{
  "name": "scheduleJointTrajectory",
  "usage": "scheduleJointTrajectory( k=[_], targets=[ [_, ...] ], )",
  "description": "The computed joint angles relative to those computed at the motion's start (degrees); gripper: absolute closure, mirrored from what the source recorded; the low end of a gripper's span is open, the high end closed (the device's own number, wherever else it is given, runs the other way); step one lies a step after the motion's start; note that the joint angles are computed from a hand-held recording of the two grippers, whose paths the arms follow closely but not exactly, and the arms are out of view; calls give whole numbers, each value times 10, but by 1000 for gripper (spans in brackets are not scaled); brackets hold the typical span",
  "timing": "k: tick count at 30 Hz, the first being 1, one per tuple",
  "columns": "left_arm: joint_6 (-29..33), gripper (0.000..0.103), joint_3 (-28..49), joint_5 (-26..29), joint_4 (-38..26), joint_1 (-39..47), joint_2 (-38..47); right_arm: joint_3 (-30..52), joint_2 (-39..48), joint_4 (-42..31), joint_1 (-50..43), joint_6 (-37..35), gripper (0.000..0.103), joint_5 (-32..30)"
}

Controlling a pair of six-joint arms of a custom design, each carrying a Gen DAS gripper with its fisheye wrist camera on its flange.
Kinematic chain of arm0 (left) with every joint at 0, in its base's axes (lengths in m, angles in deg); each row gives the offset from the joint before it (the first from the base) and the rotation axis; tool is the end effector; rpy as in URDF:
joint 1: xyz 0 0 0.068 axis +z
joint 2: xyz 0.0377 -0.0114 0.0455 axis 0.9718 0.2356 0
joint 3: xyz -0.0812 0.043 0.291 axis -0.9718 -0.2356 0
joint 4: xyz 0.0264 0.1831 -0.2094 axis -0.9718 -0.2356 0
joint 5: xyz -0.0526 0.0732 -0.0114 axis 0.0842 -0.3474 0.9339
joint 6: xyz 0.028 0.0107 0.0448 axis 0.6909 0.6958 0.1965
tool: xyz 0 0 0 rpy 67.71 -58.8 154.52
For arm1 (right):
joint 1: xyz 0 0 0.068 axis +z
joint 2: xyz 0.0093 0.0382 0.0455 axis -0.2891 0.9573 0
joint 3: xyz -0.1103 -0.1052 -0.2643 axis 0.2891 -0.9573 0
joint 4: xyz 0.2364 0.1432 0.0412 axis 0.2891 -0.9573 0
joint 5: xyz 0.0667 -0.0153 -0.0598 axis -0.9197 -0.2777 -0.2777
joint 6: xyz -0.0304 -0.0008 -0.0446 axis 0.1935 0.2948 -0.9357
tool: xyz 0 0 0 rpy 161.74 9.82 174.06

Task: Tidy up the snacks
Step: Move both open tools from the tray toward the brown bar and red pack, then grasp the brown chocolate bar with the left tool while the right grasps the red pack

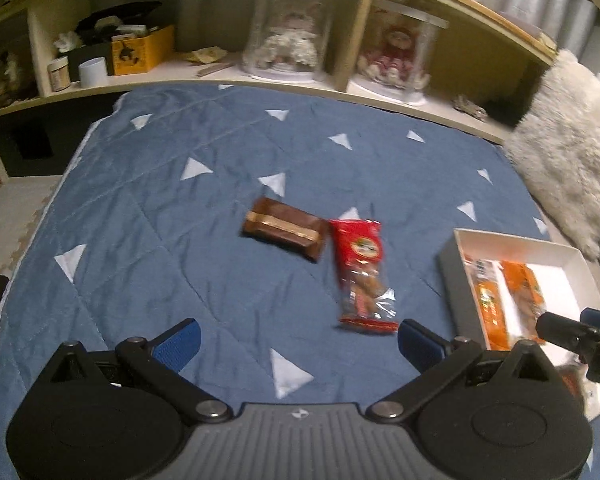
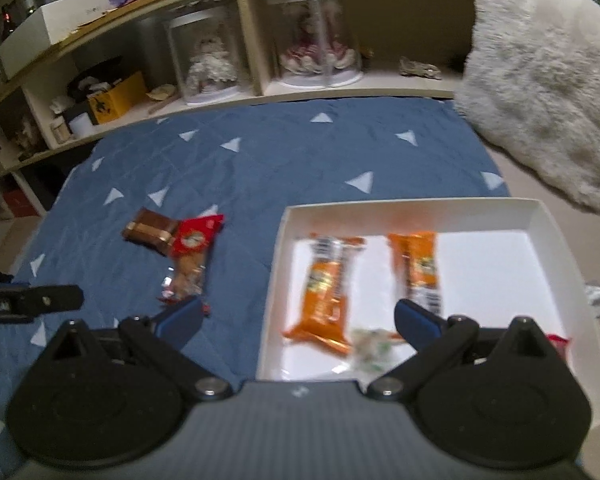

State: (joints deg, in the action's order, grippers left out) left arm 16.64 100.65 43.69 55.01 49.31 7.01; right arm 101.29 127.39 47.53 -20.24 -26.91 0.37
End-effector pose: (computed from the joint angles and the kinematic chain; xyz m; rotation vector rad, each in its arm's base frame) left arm 0.2542 -0.1208 0.1658 -0.1659 2.4521 -0.1581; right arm 0.2173 -0.0054 0.2150 -0.1031 2.4656 0.2206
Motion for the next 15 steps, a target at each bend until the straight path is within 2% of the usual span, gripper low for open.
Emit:
scheduleJointTrajectory(
  k=[8, 15],
  targets=[
    [-11, 0, -3, 25, 92, 78, 38, -25, 73, 130, 92, 66, 1, 26],
    [-47, 0, 55, 65, 138, 124, 135, -25, 183, 262, 152, 116, 1, 33]
  ],
)
